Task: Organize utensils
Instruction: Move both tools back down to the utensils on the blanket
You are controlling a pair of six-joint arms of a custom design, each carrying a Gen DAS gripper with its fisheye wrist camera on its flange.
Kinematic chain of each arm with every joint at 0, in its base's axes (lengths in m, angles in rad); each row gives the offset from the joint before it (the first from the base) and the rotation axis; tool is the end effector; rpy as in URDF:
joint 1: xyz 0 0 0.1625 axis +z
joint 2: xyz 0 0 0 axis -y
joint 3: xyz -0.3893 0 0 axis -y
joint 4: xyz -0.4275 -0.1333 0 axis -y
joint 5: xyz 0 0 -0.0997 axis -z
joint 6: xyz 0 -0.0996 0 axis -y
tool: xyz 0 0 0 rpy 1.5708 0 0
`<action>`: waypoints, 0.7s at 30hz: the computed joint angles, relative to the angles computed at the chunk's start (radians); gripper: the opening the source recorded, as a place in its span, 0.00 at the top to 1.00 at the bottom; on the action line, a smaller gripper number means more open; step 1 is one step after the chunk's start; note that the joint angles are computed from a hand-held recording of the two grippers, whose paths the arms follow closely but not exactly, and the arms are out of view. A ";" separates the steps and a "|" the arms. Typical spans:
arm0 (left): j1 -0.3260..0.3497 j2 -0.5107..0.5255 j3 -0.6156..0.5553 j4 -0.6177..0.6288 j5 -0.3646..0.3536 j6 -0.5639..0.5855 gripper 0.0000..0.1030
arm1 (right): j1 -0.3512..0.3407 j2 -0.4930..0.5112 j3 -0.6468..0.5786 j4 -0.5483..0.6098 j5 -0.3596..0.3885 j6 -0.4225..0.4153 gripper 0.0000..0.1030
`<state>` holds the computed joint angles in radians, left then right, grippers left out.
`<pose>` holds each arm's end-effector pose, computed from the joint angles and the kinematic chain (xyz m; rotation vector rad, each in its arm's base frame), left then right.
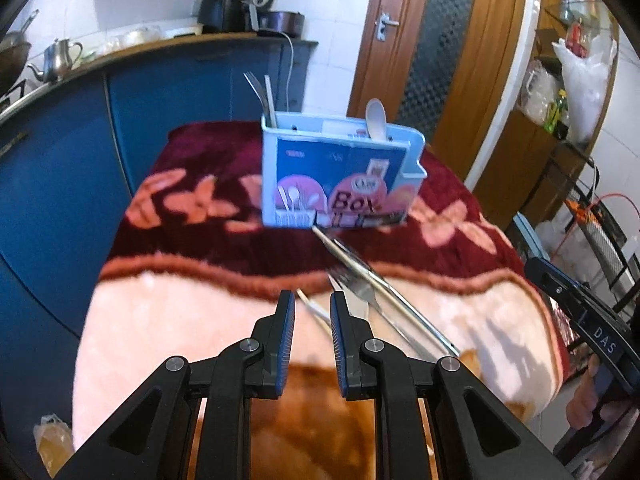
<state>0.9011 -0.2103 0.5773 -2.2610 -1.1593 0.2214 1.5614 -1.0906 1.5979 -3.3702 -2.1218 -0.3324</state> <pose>-0.4250 -0.8157 0.0355 1.1039 2.5291 -0.5663 0.0749 -0.6632 0.3726 -0.1005 -2.0700 1.4086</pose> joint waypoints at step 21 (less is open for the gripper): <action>0.012 0.085 -0.147 0.230 0.002 -0.098 0.82 | -0.036 -0.030 0.044 0.029 0.024 0.065 0.70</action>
